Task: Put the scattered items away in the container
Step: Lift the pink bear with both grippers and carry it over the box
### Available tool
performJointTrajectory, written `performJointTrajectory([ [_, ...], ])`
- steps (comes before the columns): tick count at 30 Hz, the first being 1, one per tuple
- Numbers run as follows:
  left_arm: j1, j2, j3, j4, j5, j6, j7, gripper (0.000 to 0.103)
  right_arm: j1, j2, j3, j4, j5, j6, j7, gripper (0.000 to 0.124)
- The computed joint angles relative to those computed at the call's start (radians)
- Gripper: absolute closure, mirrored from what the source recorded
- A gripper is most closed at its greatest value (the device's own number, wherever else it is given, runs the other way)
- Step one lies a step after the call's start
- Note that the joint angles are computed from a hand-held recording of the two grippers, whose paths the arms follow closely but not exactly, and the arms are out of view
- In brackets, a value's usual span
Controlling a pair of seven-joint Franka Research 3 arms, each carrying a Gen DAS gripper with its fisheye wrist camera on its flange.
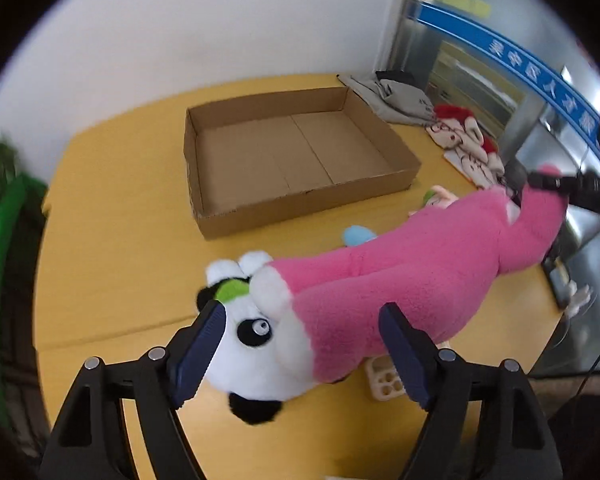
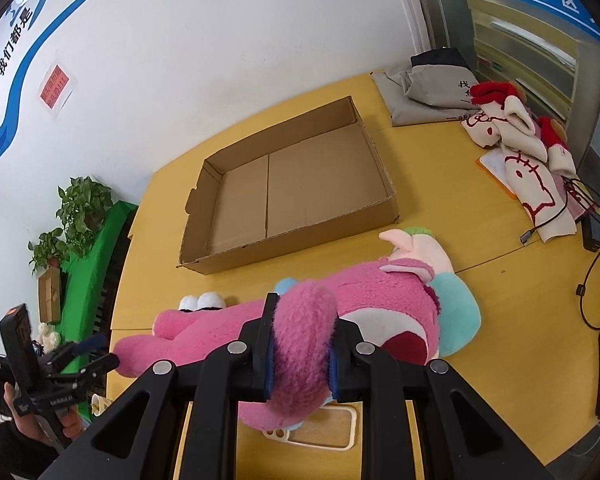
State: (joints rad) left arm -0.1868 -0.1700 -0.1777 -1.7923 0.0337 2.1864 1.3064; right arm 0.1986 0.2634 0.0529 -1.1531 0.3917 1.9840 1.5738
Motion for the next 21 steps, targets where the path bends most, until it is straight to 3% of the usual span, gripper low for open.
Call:
performJointTrajectory([
  [4,-0.002,0.015,0.036,0.000,-0.170,-0.037,0.060,0.024,-0.008,0.006,0.000,-0.001,0.024,0.004,0.010,0.103],
  [7,0.015,0.014,0.072,-0.058,-0.392,-0.039,0.024,0.024,-0.014,0.007,0.001,-0.010,0.039,0.007,0.020,0.103],
  [9,0.020,-0.001,0.093,-0.131,-0.568,0.027,0.026,0.024,-0.016,0.007,0.000,-0.014,0.045,0.006,0.024,0.103],
  [14,0.020,-0.013,0.110,-0.216,-0.807,0.128,0.044,0.027,-0.022,0.009,0.000,-0.020,0.057,0.001,0.028,0.102],
  [19,0.023,-0.016,0.094,-0.252,-0.889,0.220,-0.014,0.050,-0.022,0.027,0.003,0.004,0.057,-0.012,0.028,0.102],
  [21,0.024,-0.015,0.090,-0.255,-0.888,0.236,-0.055,0.054,-0.022,0.031,0.004,0.008,0.059,-0.013,0.026,0.102],
])
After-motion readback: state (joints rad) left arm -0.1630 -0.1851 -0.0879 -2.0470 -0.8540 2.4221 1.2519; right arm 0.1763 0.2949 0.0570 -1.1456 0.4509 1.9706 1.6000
